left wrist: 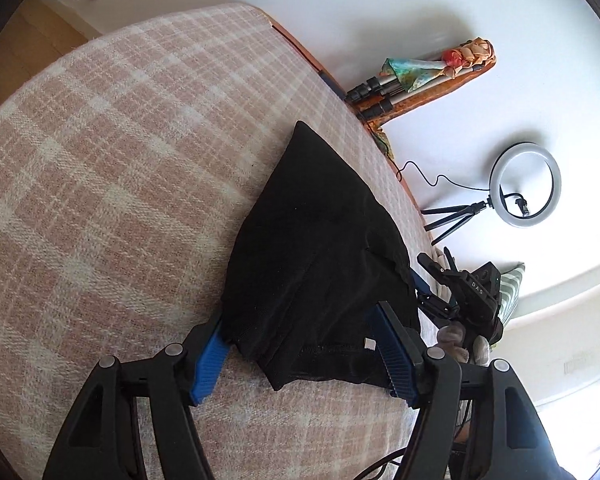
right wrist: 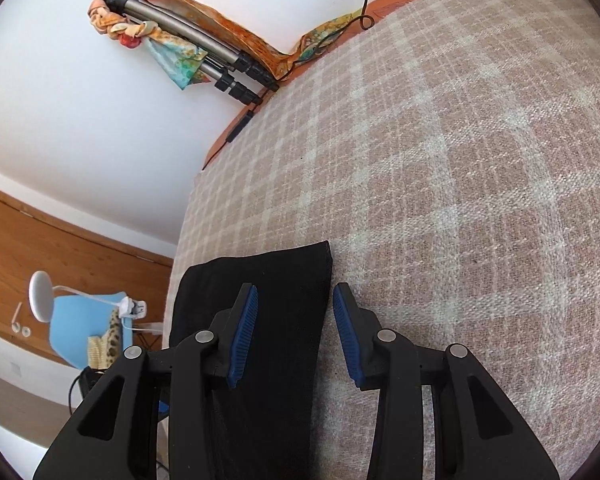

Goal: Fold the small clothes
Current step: 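Grasp the folded edge with the right tool while the left tool grasps it, then lift the folded shirt and carry it with both tools onto the clothes stack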

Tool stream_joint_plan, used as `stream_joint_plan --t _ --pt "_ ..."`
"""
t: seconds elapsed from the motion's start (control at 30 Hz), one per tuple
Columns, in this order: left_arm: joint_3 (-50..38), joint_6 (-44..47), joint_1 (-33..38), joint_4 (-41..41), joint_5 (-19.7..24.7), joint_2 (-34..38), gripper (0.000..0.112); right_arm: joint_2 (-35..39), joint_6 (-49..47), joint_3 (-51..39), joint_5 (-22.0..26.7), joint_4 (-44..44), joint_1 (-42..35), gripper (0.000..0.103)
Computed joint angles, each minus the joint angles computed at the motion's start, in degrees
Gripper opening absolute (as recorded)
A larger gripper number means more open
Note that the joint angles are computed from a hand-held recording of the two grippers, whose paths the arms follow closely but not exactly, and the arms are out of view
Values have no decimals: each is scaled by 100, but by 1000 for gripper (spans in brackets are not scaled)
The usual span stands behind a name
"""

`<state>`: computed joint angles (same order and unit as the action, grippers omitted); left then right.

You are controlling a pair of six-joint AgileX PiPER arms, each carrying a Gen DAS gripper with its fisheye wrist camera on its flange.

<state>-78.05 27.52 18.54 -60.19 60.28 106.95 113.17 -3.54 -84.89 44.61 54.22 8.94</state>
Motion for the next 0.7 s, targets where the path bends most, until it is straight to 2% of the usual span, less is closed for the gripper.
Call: stream_joint_plan --t 0.17,0.37,0.47,0.57,0.63,0.7 --pt "-138 -87 -138 -57 -103 149 59 277 88 -329 -58 51 94 38" --pt "-259 -191 -256 -37 -190 281 39 521 107 -656 29 148 179 38" --pt "-236 -164 -272 -31 -216 280 37 510 -87 -630 168 251 180 38" --pt "-278 -191 -340 161 -328 260 30 506 -147 -638 205 204 179 36" --pt "-301 -218 -384 258 -391 263 18 541 11 -700 200 113 194 30" --pt "-315 -288 -438 390 -476 240 10 646 358 -960 276 -231 274 15"
